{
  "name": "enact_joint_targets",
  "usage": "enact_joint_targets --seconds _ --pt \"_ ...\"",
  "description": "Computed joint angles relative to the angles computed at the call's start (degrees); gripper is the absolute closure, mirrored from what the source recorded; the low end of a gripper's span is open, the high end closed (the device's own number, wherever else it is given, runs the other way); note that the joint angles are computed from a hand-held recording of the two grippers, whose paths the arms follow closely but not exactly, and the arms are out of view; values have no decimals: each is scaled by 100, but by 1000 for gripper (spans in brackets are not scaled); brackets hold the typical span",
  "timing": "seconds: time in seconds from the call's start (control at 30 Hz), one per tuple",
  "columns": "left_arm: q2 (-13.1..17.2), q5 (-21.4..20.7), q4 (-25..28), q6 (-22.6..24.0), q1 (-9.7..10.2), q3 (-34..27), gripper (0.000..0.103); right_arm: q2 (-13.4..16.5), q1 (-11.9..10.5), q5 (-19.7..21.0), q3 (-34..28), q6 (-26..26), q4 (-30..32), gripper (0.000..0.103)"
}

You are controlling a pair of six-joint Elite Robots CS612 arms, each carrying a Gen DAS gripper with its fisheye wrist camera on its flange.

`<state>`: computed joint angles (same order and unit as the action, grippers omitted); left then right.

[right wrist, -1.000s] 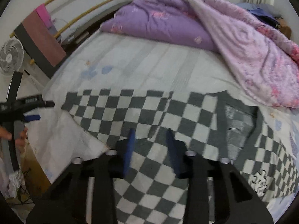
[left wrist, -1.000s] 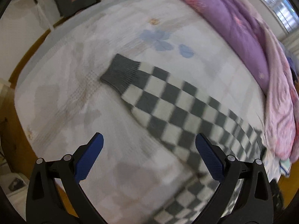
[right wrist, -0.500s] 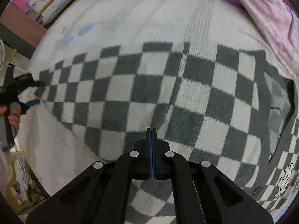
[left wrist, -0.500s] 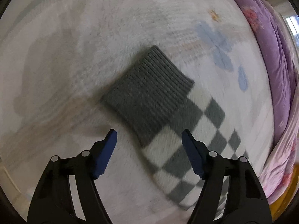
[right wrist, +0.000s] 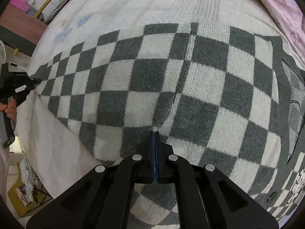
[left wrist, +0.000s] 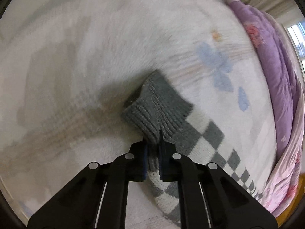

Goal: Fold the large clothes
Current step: 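Lift the cuff with the left tool and carry it across the body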

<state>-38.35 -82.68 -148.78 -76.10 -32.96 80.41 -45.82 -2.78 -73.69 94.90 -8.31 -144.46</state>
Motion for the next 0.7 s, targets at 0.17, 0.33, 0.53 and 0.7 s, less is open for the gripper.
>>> enact_joint_targets --seconds 0.17,0.33,0.53,0.7 --pt "-192 987 473 909 -244 -298 95 -63 -111 95 86 -105 -50 103" --pt "-259 1792 779 1586 -513 -722 95 49 -211 282 54 40 -133 103" --pt "-238 2361 1282 2134 -836 -1267 95 311 -244 425 -40 391 -186 103" --pt "-45 2562 1526 2719 -1091 -1849 95 331 -282 515 29 675 -430 103"
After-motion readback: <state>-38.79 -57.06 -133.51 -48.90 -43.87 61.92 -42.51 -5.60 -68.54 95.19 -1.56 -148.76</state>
